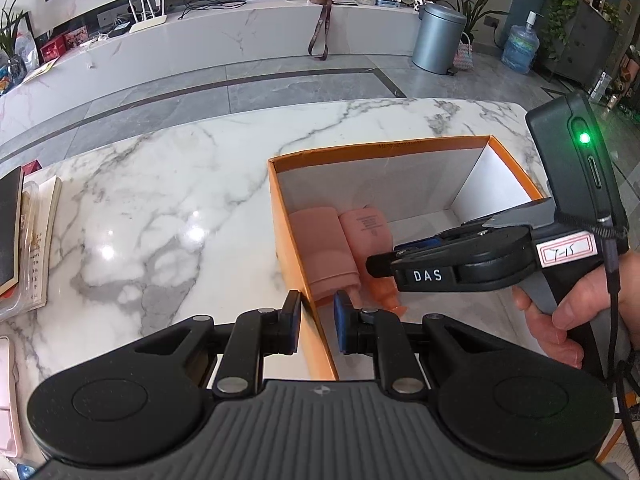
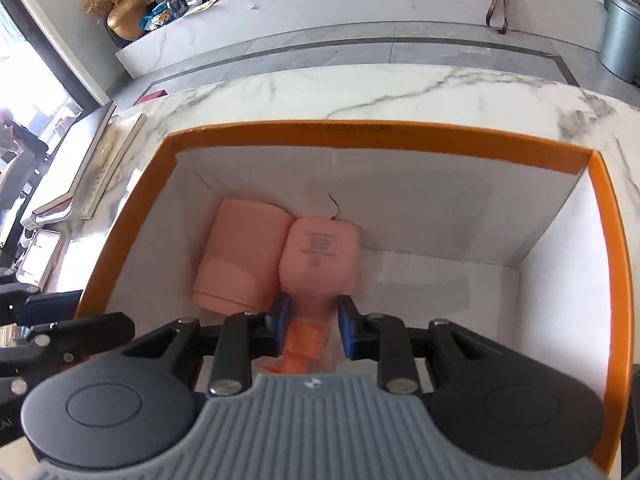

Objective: Organize rigid objects
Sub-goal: 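Withdraw both tools from the box back toward the remaining objects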

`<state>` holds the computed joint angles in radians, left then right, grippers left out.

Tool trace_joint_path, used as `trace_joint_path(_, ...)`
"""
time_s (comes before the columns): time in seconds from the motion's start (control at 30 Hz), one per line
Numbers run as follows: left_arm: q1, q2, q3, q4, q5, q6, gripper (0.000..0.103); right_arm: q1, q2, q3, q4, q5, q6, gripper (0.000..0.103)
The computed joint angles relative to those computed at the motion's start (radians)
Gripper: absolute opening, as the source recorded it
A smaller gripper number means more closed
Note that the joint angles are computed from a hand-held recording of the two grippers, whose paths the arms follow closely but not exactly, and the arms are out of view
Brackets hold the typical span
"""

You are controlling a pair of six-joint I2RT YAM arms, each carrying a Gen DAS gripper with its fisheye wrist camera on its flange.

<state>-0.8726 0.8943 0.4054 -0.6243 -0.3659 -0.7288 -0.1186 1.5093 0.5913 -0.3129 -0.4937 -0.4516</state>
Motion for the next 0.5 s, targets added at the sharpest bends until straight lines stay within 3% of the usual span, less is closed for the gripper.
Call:
trace_joint_path(0.17, -0.028, 0.024, 0.021, -0.023, -0.028, -0.039, 0.019, 0.025, -0.016, 0.004, -0.018, 0.008, 0.015, 0.028)
trace_joint_path(0.3, -0.142, 0.036, 0.087, -0.155, -0.159, -0.164, 0.02, 0.02, -0.108, -0.001, -0.085, 0.021, -0.017, 0.029)
trace_joint_path(0.5, -0.437, 0.073, 0.244, -0.363, -0.296, -0.384, 0.029, -0.234, -0.294, 0.044, -0.376, -0.134, -0.289, 0.036)
